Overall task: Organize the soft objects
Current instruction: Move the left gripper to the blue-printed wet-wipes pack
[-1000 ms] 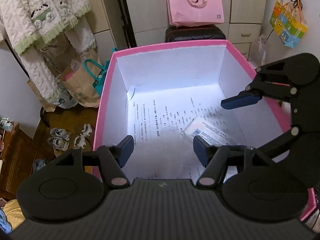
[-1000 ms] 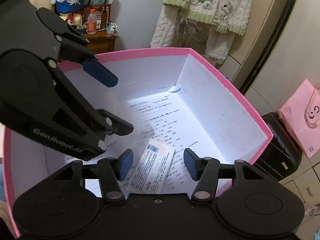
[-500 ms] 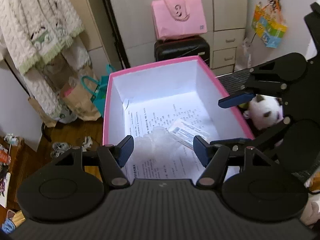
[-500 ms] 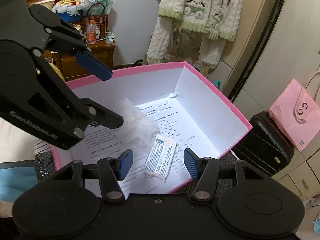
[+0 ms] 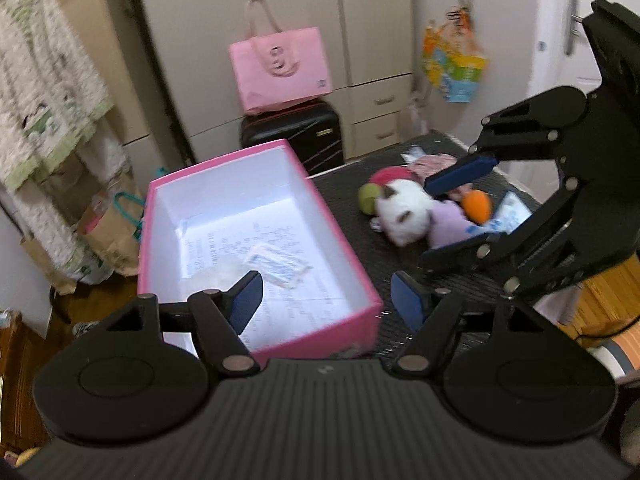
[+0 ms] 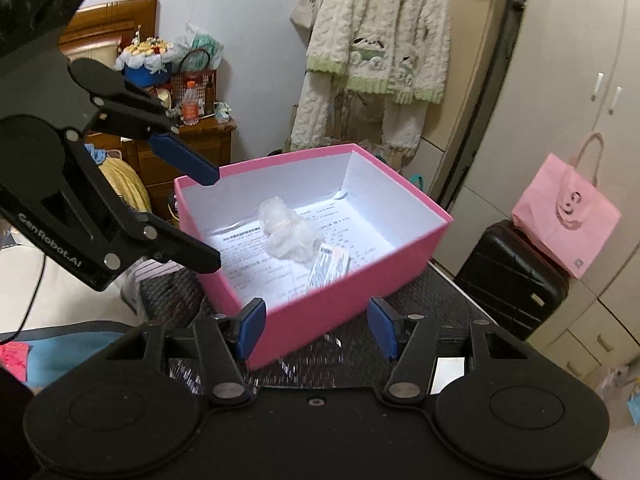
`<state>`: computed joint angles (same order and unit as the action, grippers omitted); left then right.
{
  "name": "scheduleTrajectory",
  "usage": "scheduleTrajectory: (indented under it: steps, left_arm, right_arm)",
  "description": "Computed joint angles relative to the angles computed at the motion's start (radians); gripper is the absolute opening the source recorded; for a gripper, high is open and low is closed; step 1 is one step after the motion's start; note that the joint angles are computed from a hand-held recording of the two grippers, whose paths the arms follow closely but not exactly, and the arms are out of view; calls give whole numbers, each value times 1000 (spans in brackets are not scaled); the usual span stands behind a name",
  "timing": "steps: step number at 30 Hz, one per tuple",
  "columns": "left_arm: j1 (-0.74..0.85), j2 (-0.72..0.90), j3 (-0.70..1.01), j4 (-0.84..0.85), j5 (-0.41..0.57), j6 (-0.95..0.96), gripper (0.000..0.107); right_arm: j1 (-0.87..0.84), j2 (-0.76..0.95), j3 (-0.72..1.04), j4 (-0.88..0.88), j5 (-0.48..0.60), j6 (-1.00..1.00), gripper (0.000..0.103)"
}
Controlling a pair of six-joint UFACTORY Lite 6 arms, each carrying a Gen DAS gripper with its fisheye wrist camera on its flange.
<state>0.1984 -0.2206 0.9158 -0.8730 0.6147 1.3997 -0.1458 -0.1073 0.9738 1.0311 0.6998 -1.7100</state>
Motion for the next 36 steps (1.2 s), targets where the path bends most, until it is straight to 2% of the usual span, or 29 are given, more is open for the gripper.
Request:
scheduleTrajectory:
  steps: [8,13,17,21,24,28,34,36]
  left_arm:
    - [-130,-121,-137,34,-25,-41,75]
    - [-218,-103,-176,18,-52,-61,75]
    - [-293,-65,-189,-13,-82,-72,75]
    - [-358,-7,-178,-52,-109,-69,75]
    - [-419,31,-184,-151,-204,-38,75]
    - [-492,100,-164,-289,-303,48,75]
    - [-552,278,-70,-398,-320,114,75]
    - [-562,339,-31,-424,-302,126,74]
  right_arm:
    - [-361,-211,-242,87,248,-222,63]
    - [-532,-229,-326,94,318,-315,64]
    - [-629,-172,-352,97,329,-383,64]
    - [-699,-43,-325,111,320,-434,64]
    - [-706,67,-284,123,280,-477,68]
    - [-699,199,-215,150,215,-497,68]
    - [-713,362,-127,261,178,-595,68]
    - [-718,402,-112,314,163,-649,72]
